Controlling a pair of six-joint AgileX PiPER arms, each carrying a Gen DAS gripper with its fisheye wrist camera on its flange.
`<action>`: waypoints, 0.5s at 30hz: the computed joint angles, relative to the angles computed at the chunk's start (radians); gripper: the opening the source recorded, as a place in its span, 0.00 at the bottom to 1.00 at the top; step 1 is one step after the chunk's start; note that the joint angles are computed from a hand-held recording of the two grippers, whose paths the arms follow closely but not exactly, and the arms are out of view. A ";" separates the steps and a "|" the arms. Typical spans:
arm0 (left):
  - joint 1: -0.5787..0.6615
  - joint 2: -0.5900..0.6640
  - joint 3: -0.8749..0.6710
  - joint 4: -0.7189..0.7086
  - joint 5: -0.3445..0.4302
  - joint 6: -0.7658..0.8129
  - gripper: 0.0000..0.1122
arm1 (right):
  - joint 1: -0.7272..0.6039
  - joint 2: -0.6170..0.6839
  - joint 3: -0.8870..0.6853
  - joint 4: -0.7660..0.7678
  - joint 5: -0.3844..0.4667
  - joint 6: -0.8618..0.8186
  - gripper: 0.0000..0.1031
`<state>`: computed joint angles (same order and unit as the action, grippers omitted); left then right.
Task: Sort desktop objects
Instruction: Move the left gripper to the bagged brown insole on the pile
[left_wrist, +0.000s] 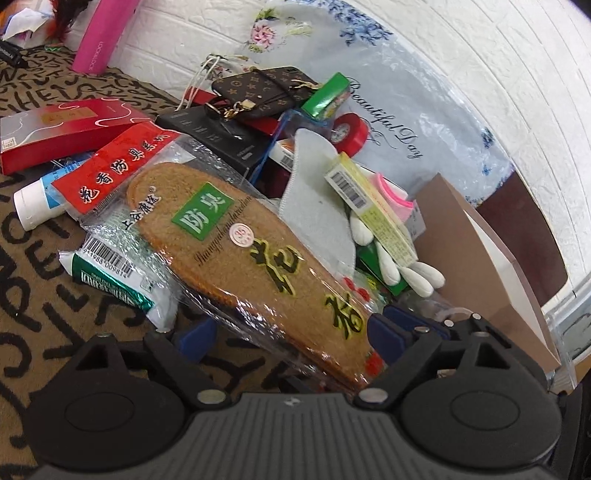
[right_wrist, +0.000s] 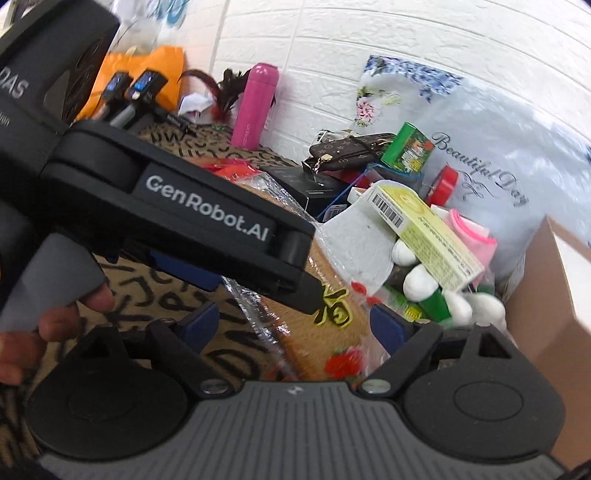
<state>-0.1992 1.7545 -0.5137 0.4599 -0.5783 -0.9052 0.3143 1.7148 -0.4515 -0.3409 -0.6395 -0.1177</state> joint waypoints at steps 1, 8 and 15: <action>0.010 0.011 -0.013 0.014 0.002 -0.013 0.81 | -0.001 0.012 -0.016 -0.005 0.007 -0.005 0.84; 0.059 0.071 -0.068 0.077 -0.014 -0.050 0.75 | 0.002 0.097 -0.122 -0.029 0.059 0.011 0.85; 0.058 0.088 -0.102 0.059 0.007 -0.039 0.66 | 0.007 0.143 -0.175 -0.062 0.078 0.060 0.83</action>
